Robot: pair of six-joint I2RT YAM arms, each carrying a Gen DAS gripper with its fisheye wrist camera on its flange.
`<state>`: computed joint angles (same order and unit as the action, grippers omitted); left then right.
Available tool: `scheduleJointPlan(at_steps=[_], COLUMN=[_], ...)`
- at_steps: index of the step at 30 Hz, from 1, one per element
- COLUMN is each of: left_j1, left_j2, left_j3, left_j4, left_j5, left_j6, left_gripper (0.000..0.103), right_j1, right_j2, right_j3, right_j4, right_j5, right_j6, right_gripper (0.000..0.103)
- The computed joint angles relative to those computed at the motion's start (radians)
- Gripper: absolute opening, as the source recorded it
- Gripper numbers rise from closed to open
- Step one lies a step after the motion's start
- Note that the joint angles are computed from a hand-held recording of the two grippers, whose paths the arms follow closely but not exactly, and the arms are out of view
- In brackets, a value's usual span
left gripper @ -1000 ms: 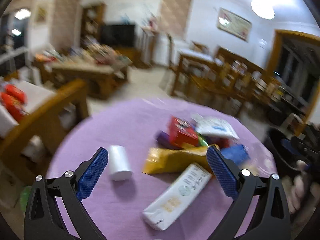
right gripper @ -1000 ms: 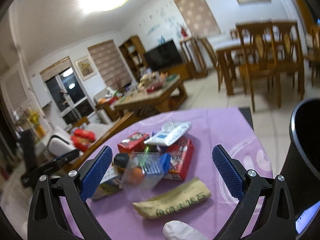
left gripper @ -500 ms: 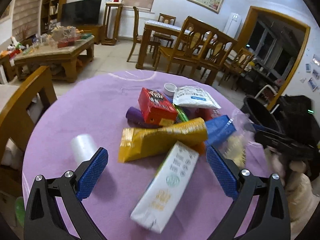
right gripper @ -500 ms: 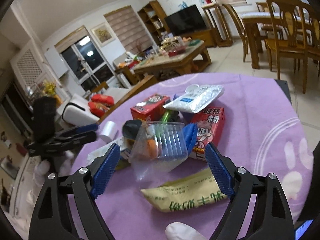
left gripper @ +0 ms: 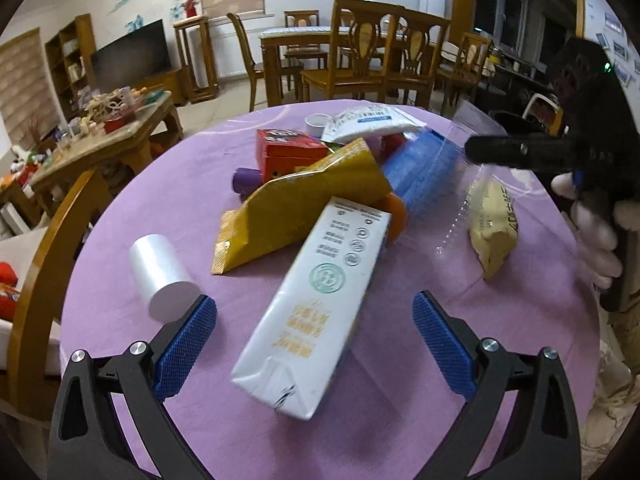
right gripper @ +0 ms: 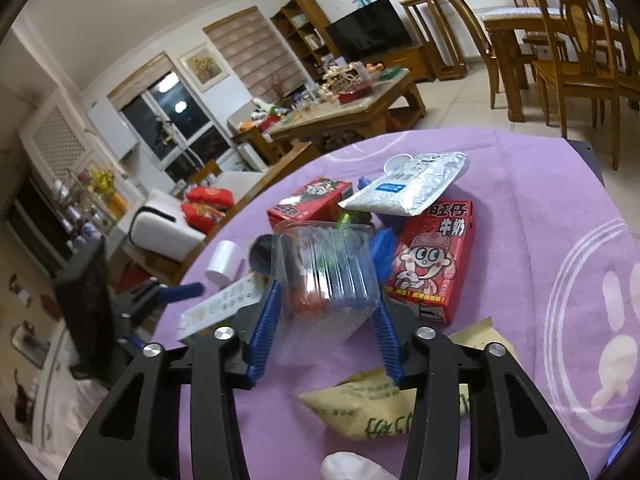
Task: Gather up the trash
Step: 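Grasp the white milk carton with the left tool while the right tool grasps the clear plastic cup, then carry both items over the black bin and open both tools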
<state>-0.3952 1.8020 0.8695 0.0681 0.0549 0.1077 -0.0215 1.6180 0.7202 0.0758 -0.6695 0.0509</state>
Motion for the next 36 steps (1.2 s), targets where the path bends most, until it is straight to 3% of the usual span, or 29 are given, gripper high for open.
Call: scheduleJointPlan(at_steps=[3,5,11,21,29,36], left_j1=[-0.002,0.011,0.043,-0.086,-0.256,-0.417], left_j2=[0.022,0.026,-0.083,-0.225,-0.069,0.241], left_j3=[0.023,0.018,-0.099,-0.123,0.101,0.501], left_j4=[-0.03,-0.025,0.075,0.1,0.12,0.068], left_j5=[0.022,0.064,0.128,0.089,0.063,0.051], left_j6=[-0.008,-0.039,-0.138,-0.228,-0.322,-0.387], left_gripper=[0.052,0.042,0.041,0.041,0.041,0.041], right_j1=[-0.027,-0.031,-0.077,-0.268,-0.68,-1.039], right_j2=[-0.022,-0.04,-0.088,-0.243,-0.259,-0.068], right_j3=[-0.029,-0.044,-0.09,-0.129,-0.048,0.109], right_j4=[0.027,0.034,0.044,-0.032,-0.231,-0.245], right_j5=[-0.007,-0.015,-0.068,-0.197,-0.379,-0.456], right_j6=[-0.01,-0.007,-0.01,-0.073,-0.304,-0.437], right_gripper=[0.038,0.038,0.037,0.038,0.038,0.038])
